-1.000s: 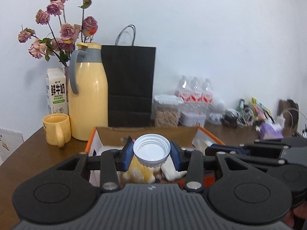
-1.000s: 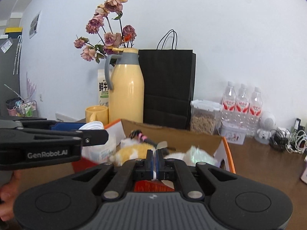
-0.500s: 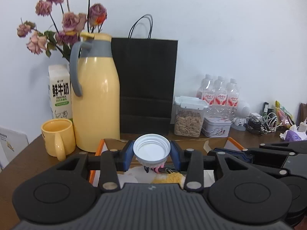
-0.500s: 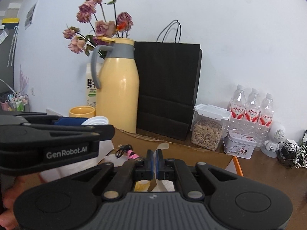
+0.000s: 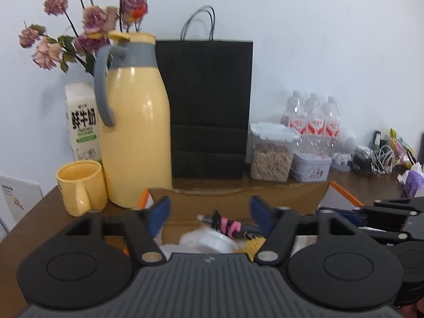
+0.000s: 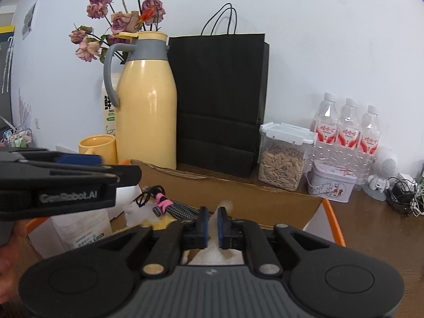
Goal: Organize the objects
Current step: 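Carry the strip and white cap into the box and open both grippers, then move both open grippers out of the box back to the table items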
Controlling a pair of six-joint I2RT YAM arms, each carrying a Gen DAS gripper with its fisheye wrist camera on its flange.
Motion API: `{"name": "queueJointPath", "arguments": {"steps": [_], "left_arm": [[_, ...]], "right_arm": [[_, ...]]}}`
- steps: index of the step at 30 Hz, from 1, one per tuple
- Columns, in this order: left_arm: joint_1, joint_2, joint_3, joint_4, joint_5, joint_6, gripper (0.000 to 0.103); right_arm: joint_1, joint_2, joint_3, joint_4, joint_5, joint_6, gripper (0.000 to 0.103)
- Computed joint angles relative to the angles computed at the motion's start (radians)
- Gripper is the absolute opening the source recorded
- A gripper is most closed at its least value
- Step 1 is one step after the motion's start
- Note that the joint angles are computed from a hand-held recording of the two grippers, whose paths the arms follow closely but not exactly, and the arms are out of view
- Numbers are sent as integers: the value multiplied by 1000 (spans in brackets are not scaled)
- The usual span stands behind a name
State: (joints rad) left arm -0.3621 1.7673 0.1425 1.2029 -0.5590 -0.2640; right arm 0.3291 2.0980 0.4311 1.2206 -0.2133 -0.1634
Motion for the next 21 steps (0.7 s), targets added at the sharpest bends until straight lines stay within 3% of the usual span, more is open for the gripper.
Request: {"name": "queueJointPath", "arguments": {"steps": [1,2,3,4,6,11,21], "left_arm": [[-3,-14,-5,-4,-9,0,87],[-6,-24,-9,-4,-22,-1,99],[-15,-29,-12,2,-43,-2,103],[-22,-30,-15,14,-61,-1,103],[-27,-43,-14,-1,-68,-1,103],[-39,-46,-12,-6,-83,-1,103],[-60,-84,-27,-19,-101,-8,103]], "right_arm": [[-1,-2,-5,6,7,2,18],[-4,-7,-9,7,11,4,30],[-7,-12,-10,2,11,6,47],[-11,-18,-11,-4,10,10,57],[-13,-20,-17,6,10,14,87],[-19,-35,-32,17,-1,28,103],[-21,-75,-56,1,-2,23,103]]}}
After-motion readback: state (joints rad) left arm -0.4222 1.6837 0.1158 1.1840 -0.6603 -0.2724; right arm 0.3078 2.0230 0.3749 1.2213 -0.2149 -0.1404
